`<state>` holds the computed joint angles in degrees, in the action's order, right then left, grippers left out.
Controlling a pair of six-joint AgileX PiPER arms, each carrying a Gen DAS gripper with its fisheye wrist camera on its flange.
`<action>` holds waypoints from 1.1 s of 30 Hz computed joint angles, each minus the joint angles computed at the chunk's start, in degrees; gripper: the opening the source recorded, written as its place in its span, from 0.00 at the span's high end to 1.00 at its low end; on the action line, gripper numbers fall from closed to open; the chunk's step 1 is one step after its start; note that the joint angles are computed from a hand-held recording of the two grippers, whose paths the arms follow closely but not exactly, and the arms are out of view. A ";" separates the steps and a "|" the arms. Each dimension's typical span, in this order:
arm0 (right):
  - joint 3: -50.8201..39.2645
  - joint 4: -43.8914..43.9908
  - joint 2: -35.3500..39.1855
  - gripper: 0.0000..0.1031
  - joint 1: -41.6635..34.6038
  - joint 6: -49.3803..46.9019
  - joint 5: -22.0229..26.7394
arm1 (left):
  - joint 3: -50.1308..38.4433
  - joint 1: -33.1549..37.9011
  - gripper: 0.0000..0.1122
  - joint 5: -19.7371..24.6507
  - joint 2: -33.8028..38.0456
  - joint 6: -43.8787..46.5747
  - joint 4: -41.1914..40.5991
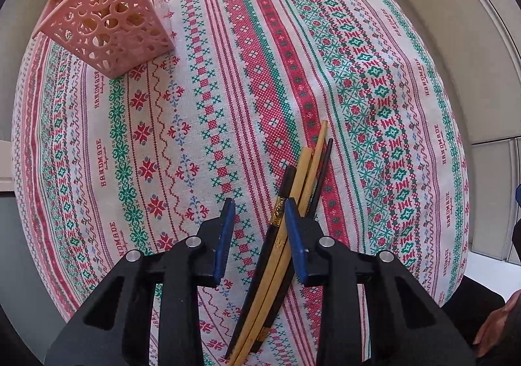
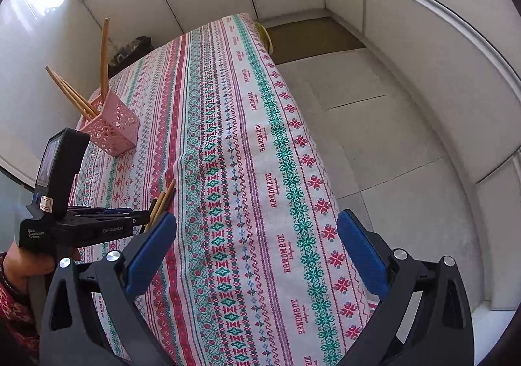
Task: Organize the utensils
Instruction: 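Grasp a black chopstick with the left tool while the right tool grasps a wooden one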
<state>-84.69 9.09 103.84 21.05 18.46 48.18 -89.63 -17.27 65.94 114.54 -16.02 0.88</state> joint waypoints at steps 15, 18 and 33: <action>-0.49 0.51 0.44 0.07 0.04 0.25 0.99 | 0.30 0.27 0.76 0.14 0.26 2.62 0.88; -0.51 0.67 0.52 0.07 -0.21 0.52 1.09 | 0.77 -1.06 0.79 -0.61 1.09 3.09 1.60; -20.55 -1.82 14.84 0.11 6.95 8.98 10.93 | 13.66 5.40 0.95 -10.16 -14.17 1.40 -1.19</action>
<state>-105.24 7.27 118.68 28.00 27.44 59.10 -75.97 -11.88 55.78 100.37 -14.61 -0.31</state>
